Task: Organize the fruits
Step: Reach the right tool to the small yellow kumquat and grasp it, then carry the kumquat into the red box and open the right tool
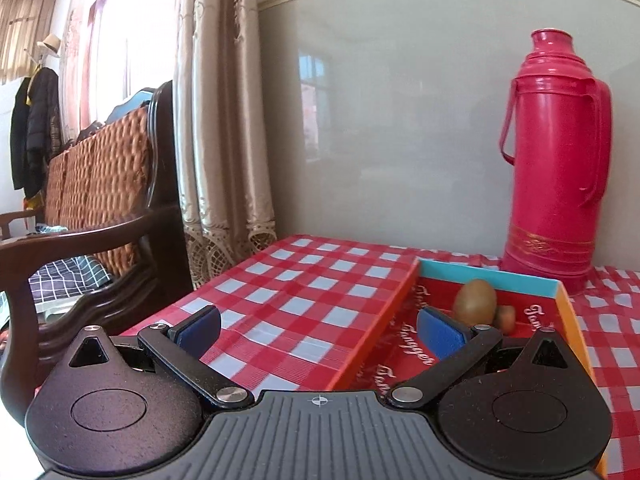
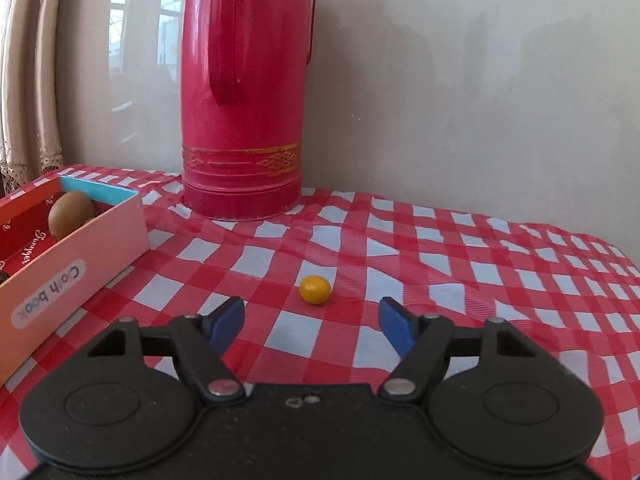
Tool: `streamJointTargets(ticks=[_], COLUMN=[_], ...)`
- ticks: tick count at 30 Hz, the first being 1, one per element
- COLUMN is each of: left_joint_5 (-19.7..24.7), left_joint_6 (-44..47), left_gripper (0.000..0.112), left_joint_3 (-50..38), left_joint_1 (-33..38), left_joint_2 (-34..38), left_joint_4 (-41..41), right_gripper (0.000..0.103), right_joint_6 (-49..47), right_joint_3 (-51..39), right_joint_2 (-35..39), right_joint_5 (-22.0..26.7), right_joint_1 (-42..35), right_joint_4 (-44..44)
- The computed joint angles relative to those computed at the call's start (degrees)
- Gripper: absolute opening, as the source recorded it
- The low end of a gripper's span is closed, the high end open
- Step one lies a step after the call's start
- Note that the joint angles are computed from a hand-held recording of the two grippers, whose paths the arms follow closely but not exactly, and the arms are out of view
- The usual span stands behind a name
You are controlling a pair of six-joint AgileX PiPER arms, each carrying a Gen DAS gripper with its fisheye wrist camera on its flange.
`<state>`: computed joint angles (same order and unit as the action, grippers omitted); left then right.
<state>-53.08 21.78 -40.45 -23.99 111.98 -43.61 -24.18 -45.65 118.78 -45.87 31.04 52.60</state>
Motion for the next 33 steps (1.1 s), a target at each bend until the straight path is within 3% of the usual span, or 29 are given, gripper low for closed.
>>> streamJointTargets(ticks=[5, 7, 23, 26, 33], left_joint_5=[1.6, 1.9, 4.5, 4.8, 5.2], left_joint_6=[0.2, 0.4, 3.0, 3.8, 3.0], left_gripper=[0.103, 0.103, 0.103, 0.103, 0.103], left_joint_3=[-1.8, -2.4, -6.0, -6.5, -6.5], left_joint_1=[2.4, 2.9, 4.9, 5.2, 5.1], left_joint_2=[0.6, 0.9, 2.7, 2.9, 2.8], left_joint_4=[0.8, 1.0, 1.8, 1.6, 1.9], right_gripper=[0.061, 0.054, 0.027, 0.014, 0.014], right_joint_6=[-1.1, -2.1, -9.2, -10.1, -8.4], right_joint_3=[-3.8, -5.4, -12.3, -13.5, -12.3], right_joint_2=[1.8, 2.4, 4.4, 5.1, 3.8], right_joint_5=[2.7, 4.2, 11.1, 12.4, 10.2], right_joint_1=[-1.6, -2.3, -5.9, -6.6, -5.0], right_joint_4=[0.7, 1.6, 6.4, 6.9, 5.6])
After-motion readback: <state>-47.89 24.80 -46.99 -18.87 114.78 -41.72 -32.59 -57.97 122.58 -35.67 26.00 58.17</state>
